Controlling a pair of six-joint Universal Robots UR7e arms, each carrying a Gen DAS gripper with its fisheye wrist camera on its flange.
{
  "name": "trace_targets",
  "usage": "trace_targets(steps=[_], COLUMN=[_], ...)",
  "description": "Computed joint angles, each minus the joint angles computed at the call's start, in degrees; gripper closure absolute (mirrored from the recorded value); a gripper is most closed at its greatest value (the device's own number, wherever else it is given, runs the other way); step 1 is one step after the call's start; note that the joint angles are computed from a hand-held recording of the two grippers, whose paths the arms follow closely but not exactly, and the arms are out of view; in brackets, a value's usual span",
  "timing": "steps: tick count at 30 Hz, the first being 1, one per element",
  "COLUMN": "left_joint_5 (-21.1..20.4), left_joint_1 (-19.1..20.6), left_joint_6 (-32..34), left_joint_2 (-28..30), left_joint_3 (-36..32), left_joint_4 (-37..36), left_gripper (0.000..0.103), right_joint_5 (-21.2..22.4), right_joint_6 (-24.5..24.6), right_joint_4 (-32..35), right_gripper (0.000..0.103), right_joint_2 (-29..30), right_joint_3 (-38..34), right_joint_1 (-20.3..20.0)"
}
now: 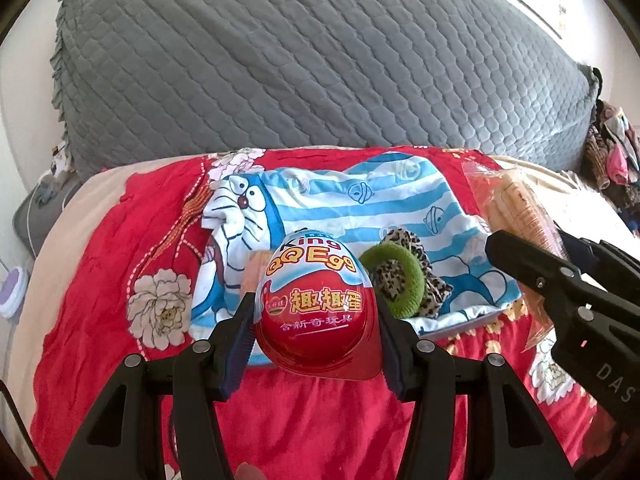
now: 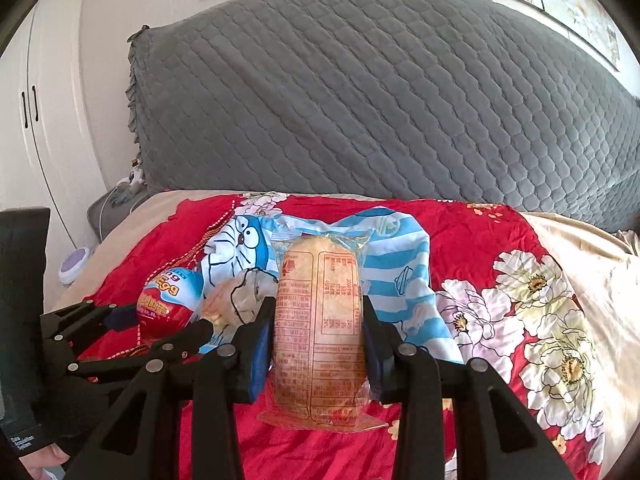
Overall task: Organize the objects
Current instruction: 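Lift the egg packet and bread packet and carry both over the tray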
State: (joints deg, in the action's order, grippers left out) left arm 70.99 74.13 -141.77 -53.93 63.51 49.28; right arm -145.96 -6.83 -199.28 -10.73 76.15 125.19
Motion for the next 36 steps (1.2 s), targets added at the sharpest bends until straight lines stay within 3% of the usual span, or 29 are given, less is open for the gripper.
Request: trace_targets(steps=[36], left_joint_5=[-0.3], left_joint_1=[1.0], left_joint_6=[0.2], left_joint_2=[11.4], left_joint_3=[-9.6], left_joint_4=[-2.1], left_gripper=[0.046], right_joint_5=[3.2], right_joint_6=[-3.6], right_joint_4=[-5.4], right_gripper=[0.064], right_joint_2=[3.5], right_joint_3=[-4.4], right_joint_1=[-7.8])
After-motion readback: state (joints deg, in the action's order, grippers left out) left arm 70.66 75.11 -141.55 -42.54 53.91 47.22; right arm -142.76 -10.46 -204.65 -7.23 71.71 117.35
